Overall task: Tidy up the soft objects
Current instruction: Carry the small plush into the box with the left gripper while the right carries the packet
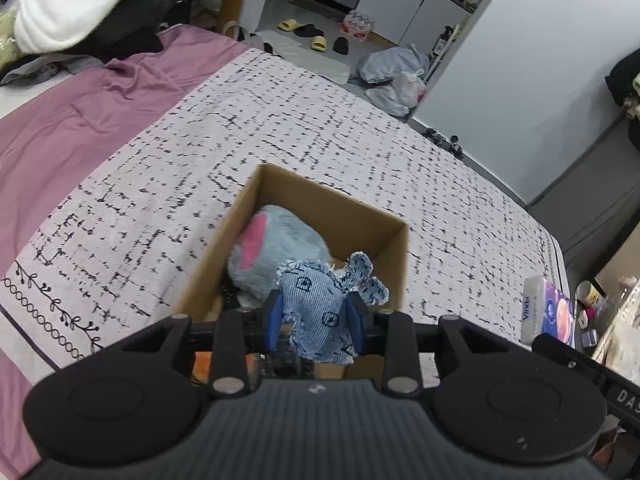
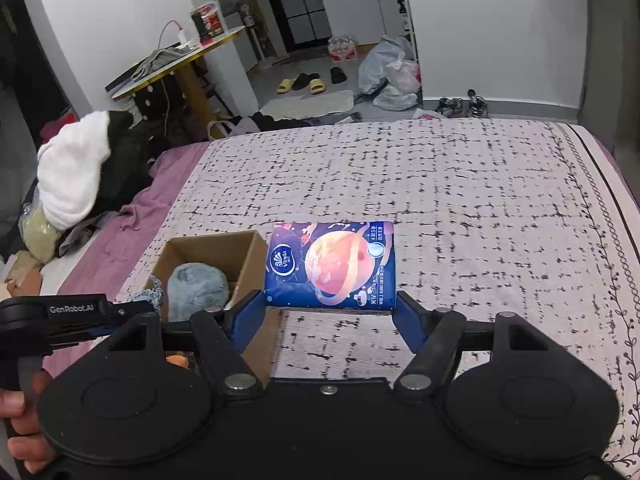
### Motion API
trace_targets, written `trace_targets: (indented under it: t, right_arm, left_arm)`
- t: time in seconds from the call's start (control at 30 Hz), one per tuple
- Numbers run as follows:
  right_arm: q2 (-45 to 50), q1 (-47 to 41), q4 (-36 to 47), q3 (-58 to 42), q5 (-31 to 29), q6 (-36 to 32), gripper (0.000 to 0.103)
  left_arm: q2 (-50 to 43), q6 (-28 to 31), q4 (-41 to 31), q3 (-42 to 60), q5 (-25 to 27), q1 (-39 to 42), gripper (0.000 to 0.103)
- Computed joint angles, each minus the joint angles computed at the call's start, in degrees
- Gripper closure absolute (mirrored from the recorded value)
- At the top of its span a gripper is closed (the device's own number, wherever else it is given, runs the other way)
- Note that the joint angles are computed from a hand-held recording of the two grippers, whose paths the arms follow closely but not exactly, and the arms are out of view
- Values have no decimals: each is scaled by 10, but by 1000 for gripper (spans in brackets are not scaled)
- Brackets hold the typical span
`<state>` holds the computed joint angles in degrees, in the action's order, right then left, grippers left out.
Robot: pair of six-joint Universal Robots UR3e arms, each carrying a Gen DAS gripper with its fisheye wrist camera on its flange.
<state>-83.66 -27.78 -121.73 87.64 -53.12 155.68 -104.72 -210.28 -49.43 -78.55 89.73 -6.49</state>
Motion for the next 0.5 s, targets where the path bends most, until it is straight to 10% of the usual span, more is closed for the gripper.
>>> trace_targets:
  t: [0.5]
  right_arm:
    - [28,95,-20,-42,-39,44,35]
  left_arm:
    - [-12,21,13,-45,-39,52,69]
